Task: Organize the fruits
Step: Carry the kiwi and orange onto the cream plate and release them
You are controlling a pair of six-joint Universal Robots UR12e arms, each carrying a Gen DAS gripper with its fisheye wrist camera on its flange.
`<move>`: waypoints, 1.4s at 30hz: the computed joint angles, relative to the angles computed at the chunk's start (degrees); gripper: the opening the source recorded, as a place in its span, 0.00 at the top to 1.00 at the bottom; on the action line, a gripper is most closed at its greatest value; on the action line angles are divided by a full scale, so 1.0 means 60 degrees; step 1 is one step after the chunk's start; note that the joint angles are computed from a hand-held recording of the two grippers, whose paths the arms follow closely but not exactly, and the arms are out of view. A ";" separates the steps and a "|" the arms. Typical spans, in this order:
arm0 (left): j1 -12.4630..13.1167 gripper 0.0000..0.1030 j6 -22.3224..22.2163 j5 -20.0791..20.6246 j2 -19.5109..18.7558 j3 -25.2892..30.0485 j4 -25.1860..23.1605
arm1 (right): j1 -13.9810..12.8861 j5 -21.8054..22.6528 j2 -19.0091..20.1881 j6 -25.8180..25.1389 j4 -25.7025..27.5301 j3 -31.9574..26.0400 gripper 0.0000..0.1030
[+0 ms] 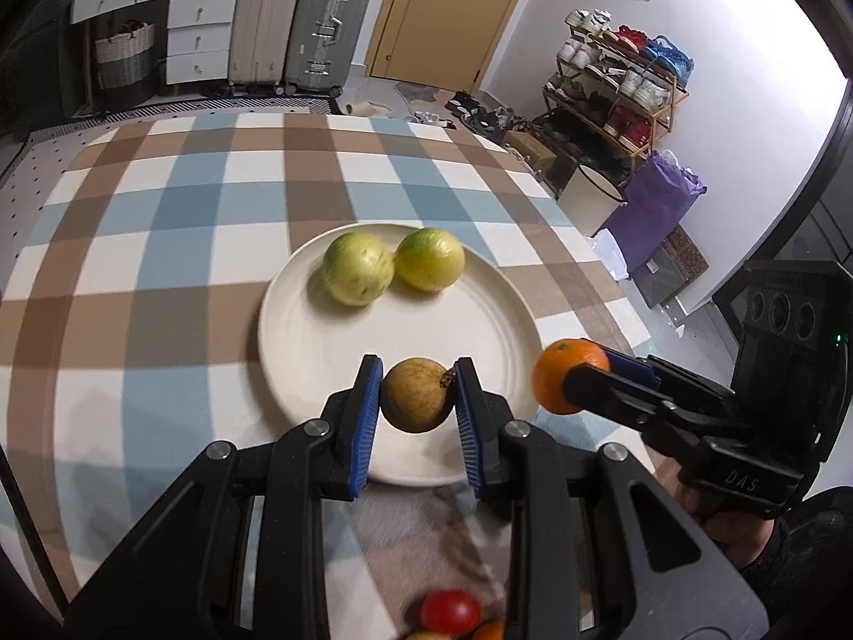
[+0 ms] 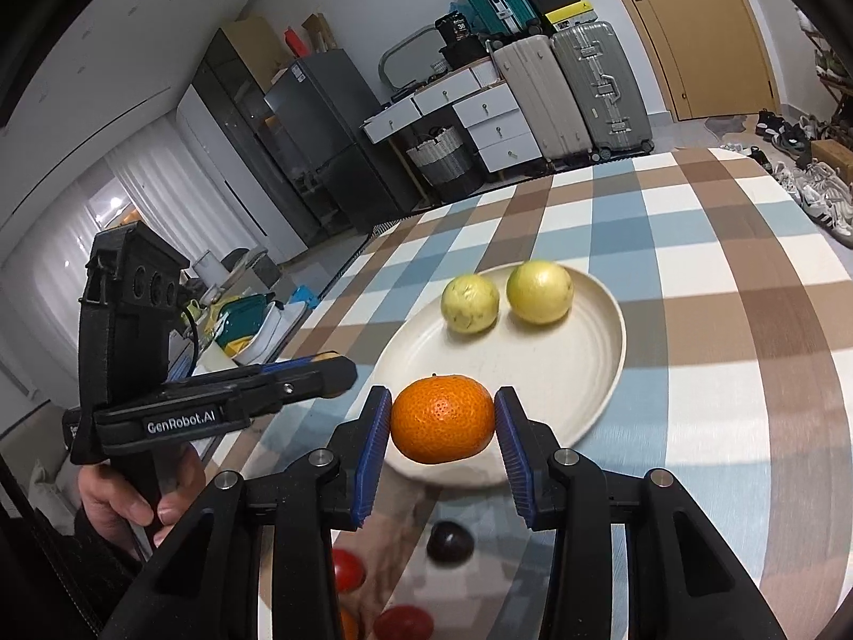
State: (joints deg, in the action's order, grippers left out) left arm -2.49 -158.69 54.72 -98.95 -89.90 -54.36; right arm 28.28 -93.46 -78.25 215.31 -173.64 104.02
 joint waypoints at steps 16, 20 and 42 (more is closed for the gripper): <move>-0.0716 0.77 -0.0349 0.0372 -0.1327 0.1280 -0.0104 | -0.0662 0.0306 0.0282 -0.0251 0.0285 -0.0181 0.61; -0.0783 0.77 -0.0356 0.0446 -0.1488 0.1421 -0.0148 | -0.0758 0.0370 0.0344 -0.0278 0.0347 -0.0222 0.61; -0.0860 0.76 -0.0631 0.0331 -0.1745 0.1649 0.0151 | -0.0871 0.0336 0.0573 0.0063 0.0018 -0.0383 0.51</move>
